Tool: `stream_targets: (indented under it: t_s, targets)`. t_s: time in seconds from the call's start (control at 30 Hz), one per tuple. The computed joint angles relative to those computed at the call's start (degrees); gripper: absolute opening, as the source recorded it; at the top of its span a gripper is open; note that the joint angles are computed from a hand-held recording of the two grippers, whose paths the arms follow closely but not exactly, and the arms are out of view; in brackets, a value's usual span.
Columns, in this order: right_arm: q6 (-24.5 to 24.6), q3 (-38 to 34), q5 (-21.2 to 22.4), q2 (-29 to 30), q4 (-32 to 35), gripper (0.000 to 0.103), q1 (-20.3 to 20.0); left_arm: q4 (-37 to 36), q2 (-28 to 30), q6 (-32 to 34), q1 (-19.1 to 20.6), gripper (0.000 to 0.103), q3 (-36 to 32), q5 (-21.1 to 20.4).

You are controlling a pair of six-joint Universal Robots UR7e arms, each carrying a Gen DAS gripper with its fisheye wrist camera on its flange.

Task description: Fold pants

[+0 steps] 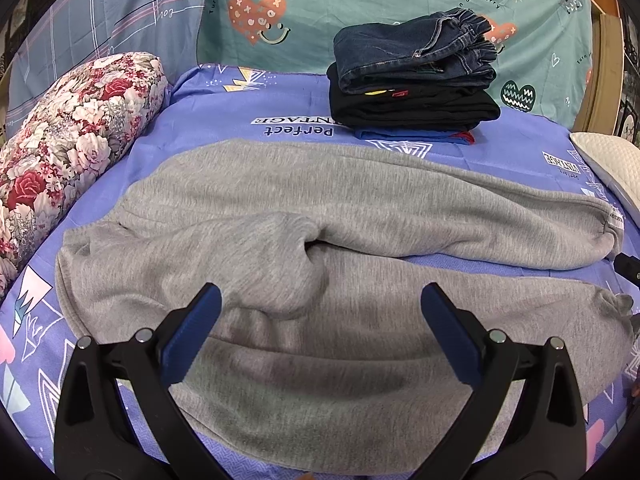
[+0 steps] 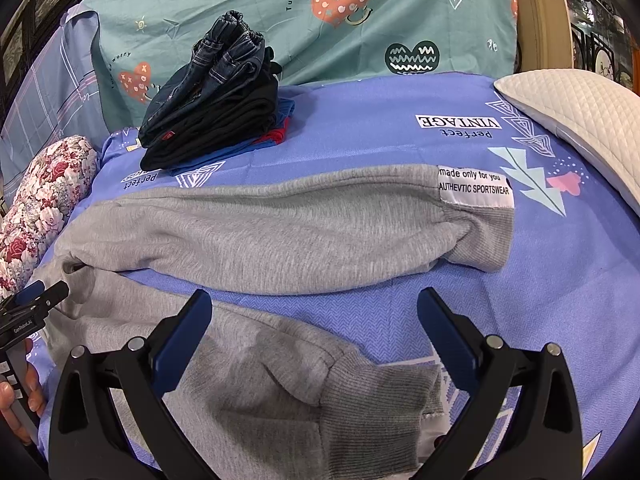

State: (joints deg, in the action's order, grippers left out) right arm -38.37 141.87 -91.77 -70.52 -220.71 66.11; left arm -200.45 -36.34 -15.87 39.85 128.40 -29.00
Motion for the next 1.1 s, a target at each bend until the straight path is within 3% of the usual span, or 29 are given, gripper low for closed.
stream_targets:
  t_s: [0.47, 0.6, 0.63, 0.7, 0.73, 0.8, 0.97, 1.1]
  targets:
    - [0.1, 0.0, -0.1, 0.1, -0.2, 0.102, 0.0, 1.5, -0.8, -1.4, 0.1, 0.101, 0.1, -0.6]
    - [1.0, 1.0, 2.1, -2.2, 0.8, 0.102, -0.9, -1.6, -6.7, -1.0, 1.1, 0.101, 3.4, -8.4]
    - [1.2, 1.6, 4.1, -4.0, 2.0, 0.102, -1.8, -0.4, -9.0, 0.5, 1.4, 0.101, 3.6, -8.8]
    - [1.3, 1.9, 5.4, -6.9, 2.7, 0.102, -2.9, 4.7, -12.1, 3.6, 2.1, 0.101, 2.0, -4.8]
    - [1.4, 1.6, 4.8, -7.6, 2.0, 0.102, -3.1, 7.8, -13.6, 5.7, 3.2, 0.101, 0.2, -2.0]
    - [2.1, -0.1, 2.8, -9.0, 2.0, 0.102, -3.7, 11.4, -15.7, 9.5, 6.5, 0.101, -3.5, -0.6]
    - [8.7, -7.4, 2.1, -13.9, 18.1, 0.102, -7.2, 20.5, -16.1, 15.6, 17.1, 0.101, -17.0, -4.1]
    - [9.4, -14.1, 3.5, -12.9, 30.6, 0.102, -8.8, 32.5, -13.4, 12.3, 24.6, 0.101, -28.2, -10.0]
